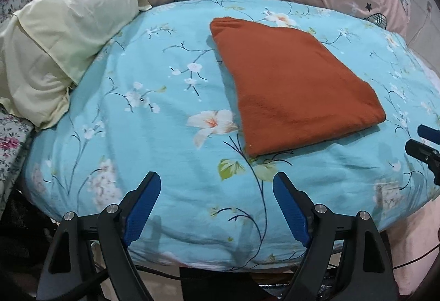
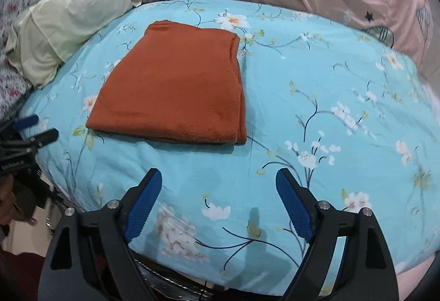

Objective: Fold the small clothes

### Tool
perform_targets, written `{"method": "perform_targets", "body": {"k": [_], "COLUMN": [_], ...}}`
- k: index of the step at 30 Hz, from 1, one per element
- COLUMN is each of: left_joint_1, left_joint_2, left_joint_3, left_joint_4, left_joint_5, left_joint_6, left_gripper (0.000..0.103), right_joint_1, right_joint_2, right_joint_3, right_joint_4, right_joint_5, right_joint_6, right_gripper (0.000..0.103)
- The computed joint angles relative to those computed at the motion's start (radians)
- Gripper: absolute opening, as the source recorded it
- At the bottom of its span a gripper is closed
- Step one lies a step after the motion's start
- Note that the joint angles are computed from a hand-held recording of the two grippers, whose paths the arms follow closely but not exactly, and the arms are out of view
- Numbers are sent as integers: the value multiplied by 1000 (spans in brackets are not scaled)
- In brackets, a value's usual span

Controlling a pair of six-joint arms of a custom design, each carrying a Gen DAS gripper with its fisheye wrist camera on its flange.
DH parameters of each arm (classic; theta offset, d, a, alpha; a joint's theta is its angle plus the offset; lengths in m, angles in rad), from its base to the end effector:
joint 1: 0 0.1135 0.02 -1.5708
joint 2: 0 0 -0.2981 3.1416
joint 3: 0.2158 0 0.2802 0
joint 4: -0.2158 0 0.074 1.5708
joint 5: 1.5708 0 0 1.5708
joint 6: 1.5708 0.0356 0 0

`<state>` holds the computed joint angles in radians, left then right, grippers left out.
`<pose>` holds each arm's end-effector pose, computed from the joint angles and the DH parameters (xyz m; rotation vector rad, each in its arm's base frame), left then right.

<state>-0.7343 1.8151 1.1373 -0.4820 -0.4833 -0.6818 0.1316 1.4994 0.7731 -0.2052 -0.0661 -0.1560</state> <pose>0.2969 -0.2458 0.1811 -0.0632 2.5221 0.1302 0.3056 0.0428 0.1860 -0.3854 2.4710 0.0726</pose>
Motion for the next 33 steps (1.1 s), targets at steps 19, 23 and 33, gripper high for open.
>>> {"method": "perform_targets", "body": {"k": [19, 23, 33], "left_joint_1": [-2, -1, -5], "left_joint_2": [43, 69, 129], "left_joint_3": [97, 137, 205], "left_joint_4": [-130, -174, -241], "left_joint_5": [-78, -88, -93], "left_joint_6": [9, 18, 42], "left_gripper": [85, 86, 86], "right_joint_1": [19, 13, 11], "right_joint_2": [9, 18, 52], "right_joint_3": [14, 24, 54], "right_joint_4": [-6, -19, -32], "right_joint_5": [36, 26, 10], "right_joint_6": [-4, -9, -4], "right_gripper": [94, 94, 95]}}
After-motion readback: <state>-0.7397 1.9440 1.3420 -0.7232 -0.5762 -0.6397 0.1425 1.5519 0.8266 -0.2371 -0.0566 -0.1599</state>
